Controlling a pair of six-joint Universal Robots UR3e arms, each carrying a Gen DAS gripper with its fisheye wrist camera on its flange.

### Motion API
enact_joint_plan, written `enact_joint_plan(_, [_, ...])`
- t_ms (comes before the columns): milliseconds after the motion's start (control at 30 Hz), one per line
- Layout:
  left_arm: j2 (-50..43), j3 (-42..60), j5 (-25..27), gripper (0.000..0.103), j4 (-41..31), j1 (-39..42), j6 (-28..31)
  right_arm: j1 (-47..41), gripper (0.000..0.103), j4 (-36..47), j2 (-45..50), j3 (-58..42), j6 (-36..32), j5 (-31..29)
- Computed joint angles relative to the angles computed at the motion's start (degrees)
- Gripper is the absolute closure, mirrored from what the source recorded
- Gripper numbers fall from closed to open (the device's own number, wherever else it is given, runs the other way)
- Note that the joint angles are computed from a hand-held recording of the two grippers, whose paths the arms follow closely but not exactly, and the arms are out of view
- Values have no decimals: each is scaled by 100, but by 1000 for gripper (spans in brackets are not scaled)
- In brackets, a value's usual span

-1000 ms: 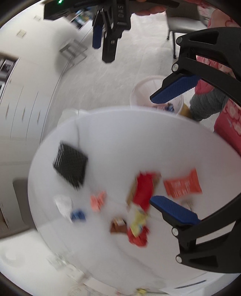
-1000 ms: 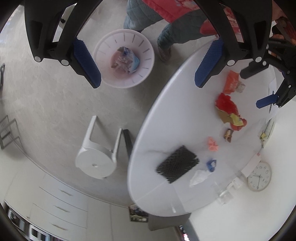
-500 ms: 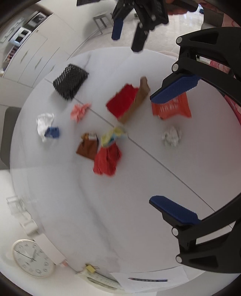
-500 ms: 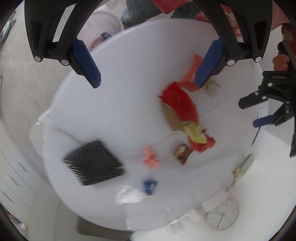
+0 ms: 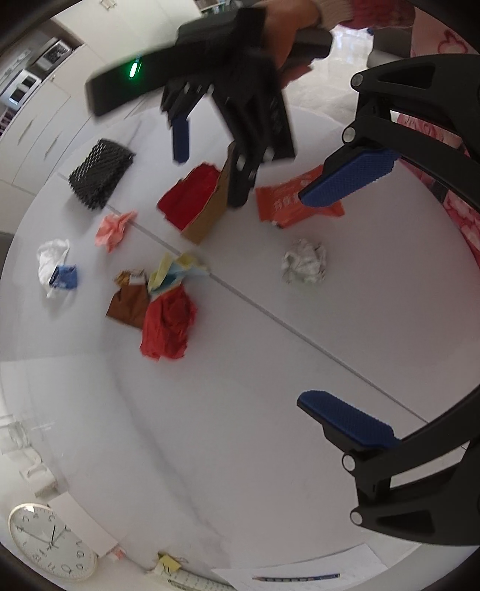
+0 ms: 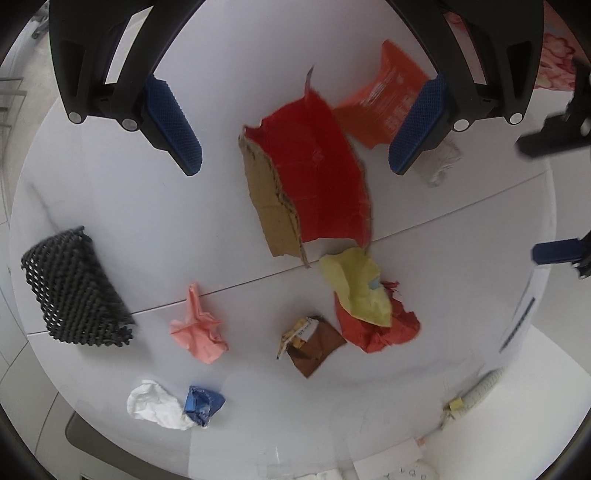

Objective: Collect trash
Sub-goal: 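Grasp the crumpled paper with the left tool while the right tool grasps the brown cardboard, then carry paper and cardboard to the wastebasket and open both tools over it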

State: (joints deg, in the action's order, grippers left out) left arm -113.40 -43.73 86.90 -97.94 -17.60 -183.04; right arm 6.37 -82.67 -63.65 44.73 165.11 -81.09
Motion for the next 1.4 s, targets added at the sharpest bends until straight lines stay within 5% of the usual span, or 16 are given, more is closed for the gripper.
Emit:
enact_joint_plan(100, [16,-45,-170,8,43,-101,36,5,15,83,110,-52,-83,-57])
enact_joint_plan(300, [-109,16,-312,8,204,-389,125,-128,56,91,-107,240,-183,42])
enact_joint_plan(367, [-111,-118,-311,8,344,-422,110,-286,60,100,-241,373,-140,229])
enact_joint_plan(500, [56,-756,-372,8,742,-304,46,-553,61,147,-517,562,-122,405])
enact_joint_plan(833, [247,-1867,-583,30,1520,25,-274,-1336,61,558,-1335,930,-136,784])
enact_joint_plan(900, [203,-1897,-592,33,1594,-9,-271,-1465,61,532,-1519,1126,-158,787])
enact_joint_plan(1133, [-95,-1729,-474,67,1672,-179,-268,-1441,61,400,-1778,1432,66,685])
enact_joint_plan(1400, [-6,-1452,-286,73,1481,-188,-325,-1800,60,650,-2210,1529,-135,773])
